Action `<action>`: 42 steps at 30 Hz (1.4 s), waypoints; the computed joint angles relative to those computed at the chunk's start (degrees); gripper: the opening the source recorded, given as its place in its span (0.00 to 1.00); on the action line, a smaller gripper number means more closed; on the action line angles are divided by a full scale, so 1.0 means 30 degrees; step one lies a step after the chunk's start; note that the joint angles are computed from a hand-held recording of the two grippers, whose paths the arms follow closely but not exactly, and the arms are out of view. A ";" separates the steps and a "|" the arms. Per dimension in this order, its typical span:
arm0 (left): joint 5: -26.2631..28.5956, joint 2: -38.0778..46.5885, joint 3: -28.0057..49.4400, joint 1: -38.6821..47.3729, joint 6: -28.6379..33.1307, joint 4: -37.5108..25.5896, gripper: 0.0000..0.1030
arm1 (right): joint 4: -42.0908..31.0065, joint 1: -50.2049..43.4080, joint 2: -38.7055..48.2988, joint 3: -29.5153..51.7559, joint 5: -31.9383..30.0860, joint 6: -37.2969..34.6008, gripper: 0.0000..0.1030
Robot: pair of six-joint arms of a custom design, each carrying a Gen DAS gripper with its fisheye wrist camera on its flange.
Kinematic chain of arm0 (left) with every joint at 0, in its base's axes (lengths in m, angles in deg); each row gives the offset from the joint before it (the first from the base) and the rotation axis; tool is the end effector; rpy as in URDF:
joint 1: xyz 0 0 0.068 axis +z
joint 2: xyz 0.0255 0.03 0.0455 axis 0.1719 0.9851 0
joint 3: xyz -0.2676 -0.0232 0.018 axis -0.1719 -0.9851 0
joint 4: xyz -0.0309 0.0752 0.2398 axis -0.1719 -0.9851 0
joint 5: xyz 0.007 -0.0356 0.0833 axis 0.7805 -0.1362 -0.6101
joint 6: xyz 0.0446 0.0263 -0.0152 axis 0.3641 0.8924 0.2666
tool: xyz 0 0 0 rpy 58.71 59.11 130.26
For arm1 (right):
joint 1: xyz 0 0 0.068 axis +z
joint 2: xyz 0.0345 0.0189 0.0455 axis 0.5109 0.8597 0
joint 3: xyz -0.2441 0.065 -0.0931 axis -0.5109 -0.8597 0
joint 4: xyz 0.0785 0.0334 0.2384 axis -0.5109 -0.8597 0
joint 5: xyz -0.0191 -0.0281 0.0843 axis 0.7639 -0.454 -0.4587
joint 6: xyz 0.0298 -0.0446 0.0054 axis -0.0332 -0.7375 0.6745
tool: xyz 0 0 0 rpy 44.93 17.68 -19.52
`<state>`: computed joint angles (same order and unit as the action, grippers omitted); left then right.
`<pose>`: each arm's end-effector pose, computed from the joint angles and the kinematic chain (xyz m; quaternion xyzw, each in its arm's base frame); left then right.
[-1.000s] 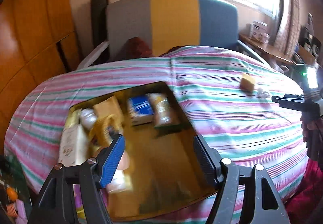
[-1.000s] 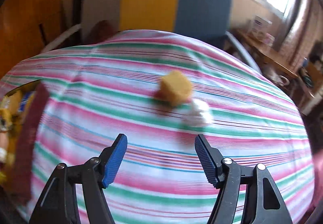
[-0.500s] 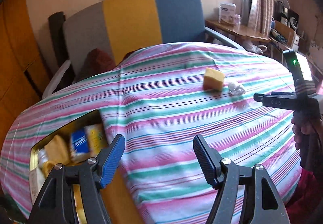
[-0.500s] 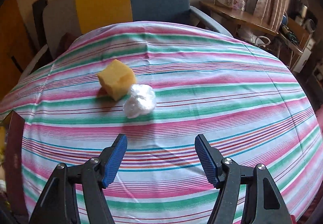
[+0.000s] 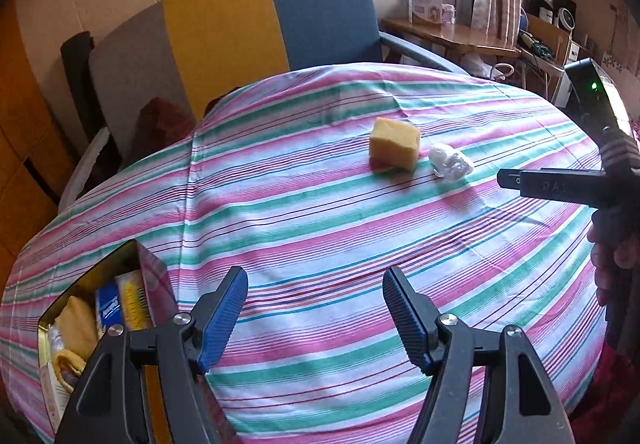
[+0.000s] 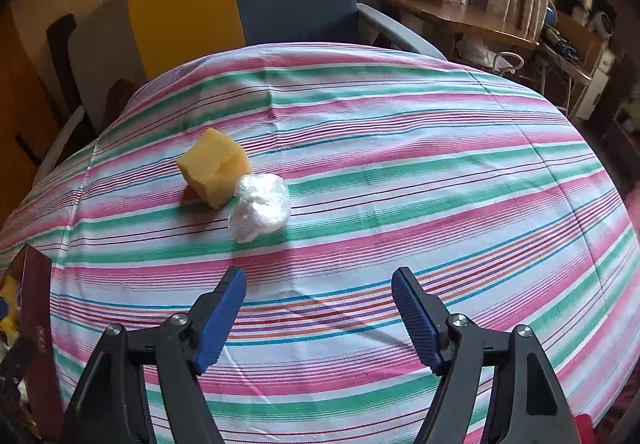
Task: Organize objects
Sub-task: 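Move both tools back toward the yellow sponge and plastic ball, then grasp the yellow sponge block with the left tool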
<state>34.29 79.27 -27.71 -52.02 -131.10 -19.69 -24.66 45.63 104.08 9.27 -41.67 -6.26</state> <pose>0.1405 -0.2188 0.2445 0.0286 0.9425 0.0543 0.3286 0.2725 0.0732 0.2100 -0.0615 0.9562 0.0651 0.2786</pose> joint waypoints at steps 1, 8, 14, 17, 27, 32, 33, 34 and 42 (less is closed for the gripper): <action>0.0086 0.0137 0.0034 0.0081 0.0128 0.0126 0.69 | -0.0005 -0.0008 0.0024 0.0012 -0.0003 0.0035 0.74; 0.0540 0.0719 0.0091 0.0620 0.0857 0.0892 0.69 | -0.0230 -0.0293 0.0123 0.0200 -0.0205 0.0290 0.75; 0.1136 0.1306 0.0178 0.1153 0.1538 0.1585 0.69 | -0.0476 -0.0691 0.0204 0.0389 -0.0356 0.0636 0.75; 0.1507 0.1620 0.0275 0.1489 0.1907 0.2046 0.69 | -0.0611 -0.0890 0.0250 0.0473 -0.0349 0.0776 0.75; 0.5244 0.3204 0.0913 0.4507 0.3496 0.4998 0.69 | -0.0931 -0.1663 0.0531 0.0775 -0.0978 0.1382 0.77; 0.7809 0.4913 0.2366 0.6174 0.3990 0.6690 0.69 | -0.1086 -0.2345 0.0894 0.0952 -0.1786 0.2042 0.77; 0.8485 0.5528 0.2976 0.6531 0.4046 0.7017 0.69 | -0.1074 -0.2442 0.0925 0.0952 -0.1827 0.2133 0.77; 0.8773 0.5913 0.3397 0.6692 0.3963 0.7106 0.69 | -0.1082 -0.2524 0.0950 0.0954 -0.1852 0.2207 0.77; 1.1552 1.0751 0.8876 0.8270 0.1888 0.6715 0.79 | -0.1171 -0.2589 0.1091 0.0967 -0.2437 0.2420 0.77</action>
<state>68.95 111.53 -1.08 -27.21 -125.44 0.46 -28.17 37.86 107.35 12.17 -48.98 1.00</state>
